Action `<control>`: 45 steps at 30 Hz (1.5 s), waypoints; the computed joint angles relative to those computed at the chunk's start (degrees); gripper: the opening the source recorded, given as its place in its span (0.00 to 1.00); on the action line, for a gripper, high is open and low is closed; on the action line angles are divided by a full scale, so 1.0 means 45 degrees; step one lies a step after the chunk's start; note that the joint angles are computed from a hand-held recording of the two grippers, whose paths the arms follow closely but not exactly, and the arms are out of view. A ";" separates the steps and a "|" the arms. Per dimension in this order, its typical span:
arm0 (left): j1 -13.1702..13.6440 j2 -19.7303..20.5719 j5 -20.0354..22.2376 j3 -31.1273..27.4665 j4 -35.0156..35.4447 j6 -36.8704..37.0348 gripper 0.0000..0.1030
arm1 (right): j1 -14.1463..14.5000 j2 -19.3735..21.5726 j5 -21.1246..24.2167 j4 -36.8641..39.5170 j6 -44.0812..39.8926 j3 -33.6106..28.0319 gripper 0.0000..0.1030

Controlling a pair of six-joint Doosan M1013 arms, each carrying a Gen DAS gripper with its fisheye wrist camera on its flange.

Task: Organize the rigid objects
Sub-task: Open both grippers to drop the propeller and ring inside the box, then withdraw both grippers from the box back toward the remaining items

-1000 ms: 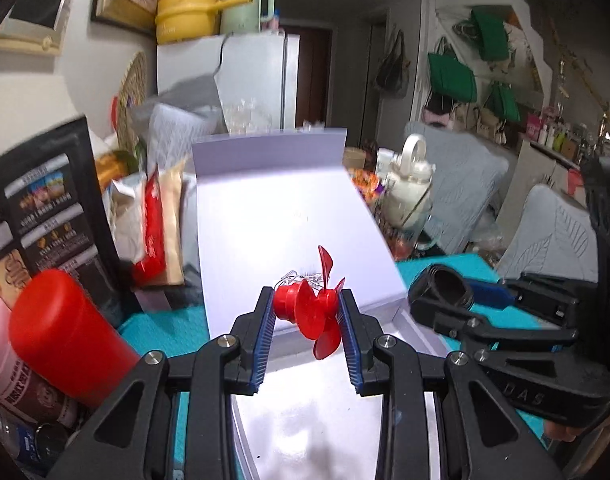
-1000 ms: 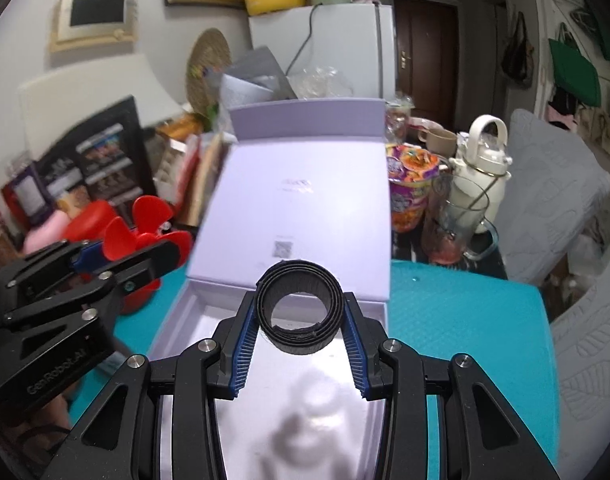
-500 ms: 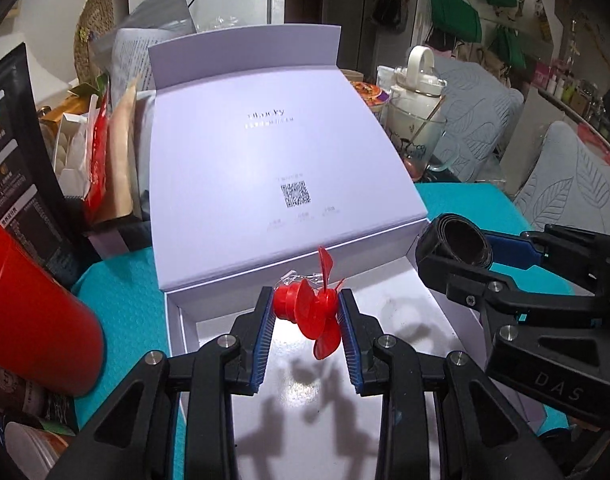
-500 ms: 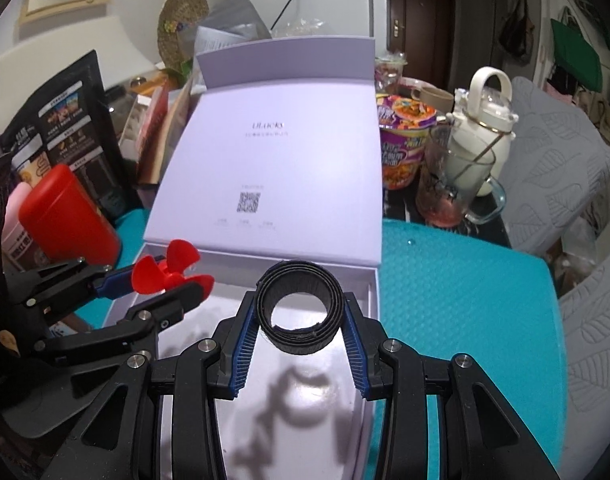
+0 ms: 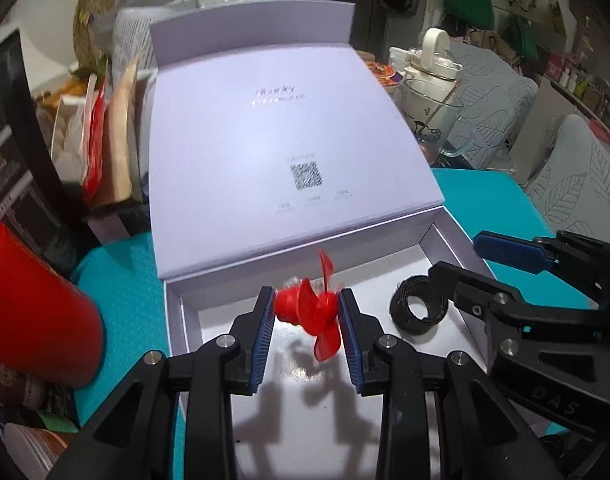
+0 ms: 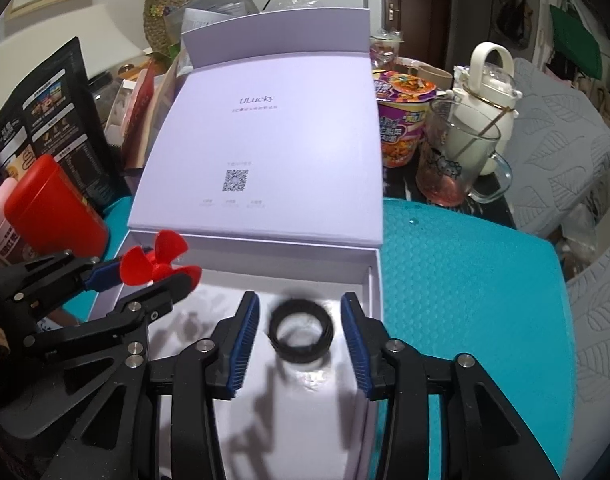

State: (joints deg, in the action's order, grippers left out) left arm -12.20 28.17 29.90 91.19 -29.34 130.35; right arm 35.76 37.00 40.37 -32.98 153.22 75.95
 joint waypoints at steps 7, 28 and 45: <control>0.0014 -0.0045 0.0001 -0.0031 0.0536 -0.0801 0.35 | 0.0072 -0.0183 -0.0038 -0.0507 0.0430 0.0166 0.47; 0.0303 -0.1152 -0.0719 0.0677 -0.1266 0.0618 0.38 | 0.0623 -0.0937 -0.0205 -0.2569 0.2130 0.0723 0.47; 0.0553 -0.2923 -0.1332 0.2025 -0.3902 0.3436 0.38 | 0.1602 -0.1890 0.0680 -0.4739 0.3704 0.1266 0.47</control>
State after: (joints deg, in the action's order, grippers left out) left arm -9.71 15.01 23.90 100.30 -46.90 145.81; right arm 42.97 28.50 43.43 -54.31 169.88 81.64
